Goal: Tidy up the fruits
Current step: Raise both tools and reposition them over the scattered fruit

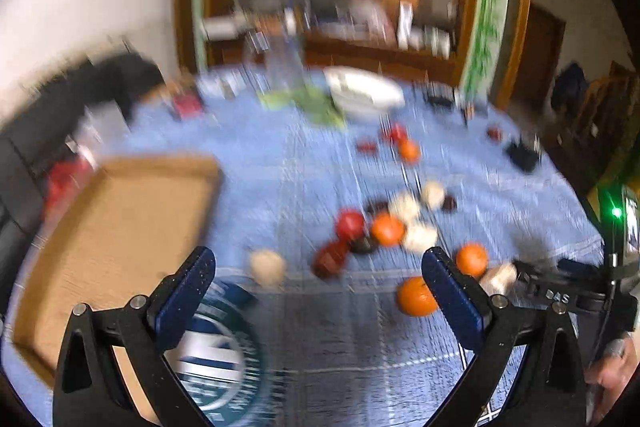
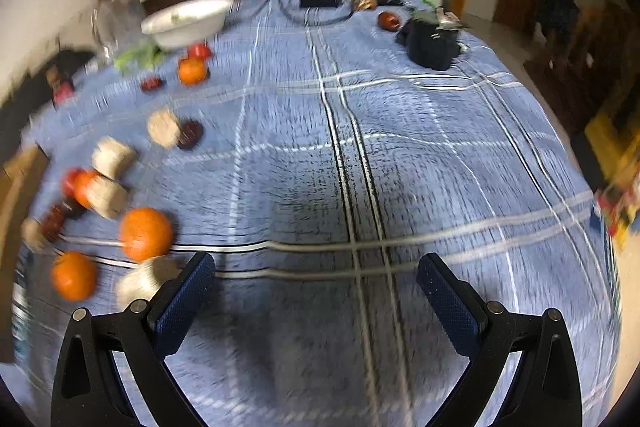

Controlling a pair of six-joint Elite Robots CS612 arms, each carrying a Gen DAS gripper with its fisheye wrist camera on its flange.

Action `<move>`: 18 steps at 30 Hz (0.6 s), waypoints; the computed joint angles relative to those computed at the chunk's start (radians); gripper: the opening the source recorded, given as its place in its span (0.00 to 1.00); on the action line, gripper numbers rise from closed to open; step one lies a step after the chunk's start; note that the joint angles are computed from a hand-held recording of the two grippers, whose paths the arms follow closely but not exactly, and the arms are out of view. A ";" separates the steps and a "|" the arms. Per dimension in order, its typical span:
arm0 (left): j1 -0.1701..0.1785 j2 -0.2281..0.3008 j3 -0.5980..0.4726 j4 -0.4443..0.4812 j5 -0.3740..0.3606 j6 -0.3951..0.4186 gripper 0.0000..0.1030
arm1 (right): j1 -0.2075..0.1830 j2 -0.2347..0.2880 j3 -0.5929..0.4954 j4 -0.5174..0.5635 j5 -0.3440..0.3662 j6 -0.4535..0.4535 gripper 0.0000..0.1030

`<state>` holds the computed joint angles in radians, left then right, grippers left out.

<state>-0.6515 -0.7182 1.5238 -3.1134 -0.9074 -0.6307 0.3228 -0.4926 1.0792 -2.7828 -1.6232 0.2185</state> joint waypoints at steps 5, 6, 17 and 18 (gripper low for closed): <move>-0.038 -0.029 0.070 -0.175 0.172 0.085 1.00 | 0.032 -0.082 0.167 -0.296 -0.054 0.018 0.99; -0.043 -0.038 0.080 -0.169 0.186 0.081 1.00 | 0.043 -0.094 0.195 -0.359 -0.078 0.012 0.99; -0.063 -0.113 0.185 -0.182 0.149 0.049 1.00 | 0.110 -0.128 0.295 -0.571 -0.172 -0.061 0.99; -0.064 -0.117 0.192 -0.190 0.148 0.049 1.00 | 0.112 -0.131 0.302 -0.579 -0.173 -0.063 0.99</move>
<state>-0.7156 -0.8353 1.7154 -3.3035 -0.7592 -0.5817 0.4347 -0.6236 1.3814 -3.3617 -1.7960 0.1559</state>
